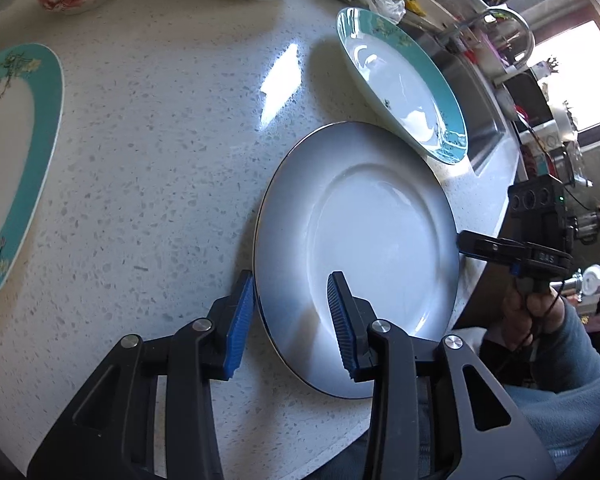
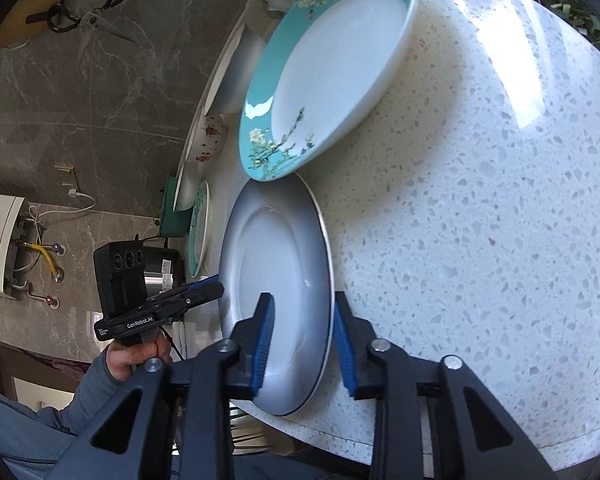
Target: Organize plates and bowls
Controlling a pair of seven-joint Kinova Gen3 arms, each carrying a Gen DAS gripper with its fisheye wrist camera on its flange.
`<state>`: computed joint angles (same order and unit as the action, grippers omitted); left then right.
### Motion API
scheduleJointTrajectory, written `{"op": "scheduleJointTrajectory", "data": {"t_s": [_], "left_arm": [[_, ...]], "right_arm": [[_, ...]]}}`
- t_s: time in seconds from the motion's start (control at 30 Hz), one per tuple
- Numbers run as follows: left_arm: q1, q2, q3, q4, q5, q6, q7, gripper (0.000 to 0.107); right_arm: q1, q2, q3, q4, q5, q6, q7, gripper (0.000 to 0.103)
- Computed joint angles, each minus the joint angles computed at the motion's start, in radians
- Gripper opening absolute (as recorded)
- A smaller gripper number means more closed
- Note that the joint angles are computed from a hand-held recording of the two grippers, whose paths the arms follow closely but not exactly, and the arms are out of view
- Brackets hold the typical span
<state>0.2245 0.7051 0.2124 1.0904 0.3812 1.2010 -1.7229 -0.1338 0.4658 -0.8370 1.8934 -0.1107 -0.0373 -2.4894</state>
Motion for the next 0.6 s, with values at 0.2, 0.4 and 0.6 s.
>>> {"op": "scheduleJointTrajectory", "data": {"t_s": [0.2, 0.4, 0.6], "left_arm": [[0.04, 0.01, -0.021, -0.052, -0.071, 0.045, -0.012, 0.028], [0.052, 0.004, -0.026, -0.042, -0.075, 0.03, 0.025, 0.026], [0.035, -0.008, -0.02, -0.011, -0.076, 0.019, 0.004, 0.021]], "right_arm": [[-0.068, -0.03, 0.087, -0.063, -0.049, 0.15, 0.037, 0.013], [-0.172, -0.064, 0.214, -0.094, -0.121, 0.213, 0.047, 0.014], [-0.187, -0.069, 0.237, -0.088, -0.21, 0.203, 0.098, 0.014]]}}
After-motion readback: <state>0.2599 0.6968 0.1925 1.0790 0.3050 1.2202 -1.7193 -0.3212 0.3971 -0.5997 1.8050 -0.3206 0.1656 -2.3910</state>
